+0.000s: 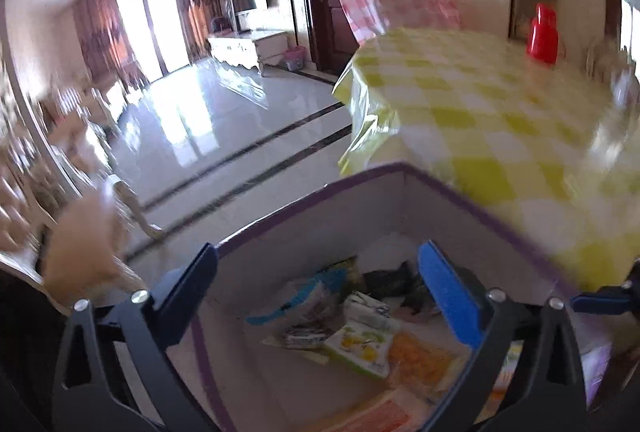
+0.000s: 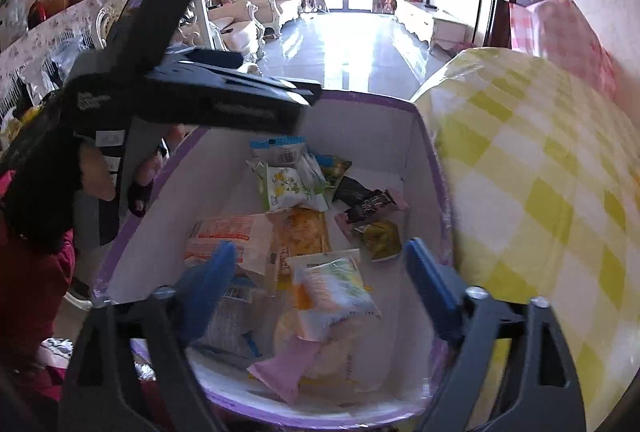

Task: Organize snacks

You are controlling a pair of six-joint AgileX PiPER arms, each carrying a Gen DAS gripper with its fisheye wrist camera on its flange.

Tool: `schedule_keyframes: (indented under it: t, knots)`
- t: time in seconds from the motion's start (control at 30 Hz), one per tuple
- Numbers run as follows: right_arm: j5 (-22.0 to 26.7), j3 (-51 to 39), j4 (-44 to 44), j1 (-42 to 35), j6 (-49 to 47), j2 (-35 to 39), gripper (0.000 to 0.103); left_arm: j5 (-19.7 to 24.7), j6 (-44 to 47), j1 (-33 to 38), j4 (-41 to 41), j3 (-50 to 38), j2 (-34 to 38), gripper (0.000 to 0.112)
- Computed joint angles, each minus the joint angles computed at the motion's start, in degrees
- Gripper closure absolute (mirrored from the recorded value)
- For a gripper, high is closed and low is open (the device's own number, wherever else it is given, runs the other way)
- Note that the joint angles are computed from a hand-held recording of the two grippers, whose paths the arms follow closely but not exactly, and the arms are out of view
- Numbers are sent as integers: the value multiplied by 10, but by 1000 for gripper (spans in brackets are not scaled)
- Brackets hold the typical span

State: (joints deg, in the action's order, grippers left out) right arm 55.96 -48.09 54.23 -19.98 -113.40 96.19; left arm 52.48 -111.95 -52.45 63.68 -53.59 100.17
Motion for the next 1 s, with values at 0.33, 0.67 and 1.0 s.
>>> schedule_keyframes:
  t: [0.33, 0.67, 1.0]
  knots:
    - [83, -137, -176, 51, 323, 12, 16, 131, 39, -24, -117, -83, 0, 11]
    - [-32, -77, -234, 111, 387, -13, 16, 13, 70, 30, -204, -57, -12, 11]
    - [-49, -64, -243, 124, 397, -9, 16, 6, 74, 38, -215, -58, 2, 11]
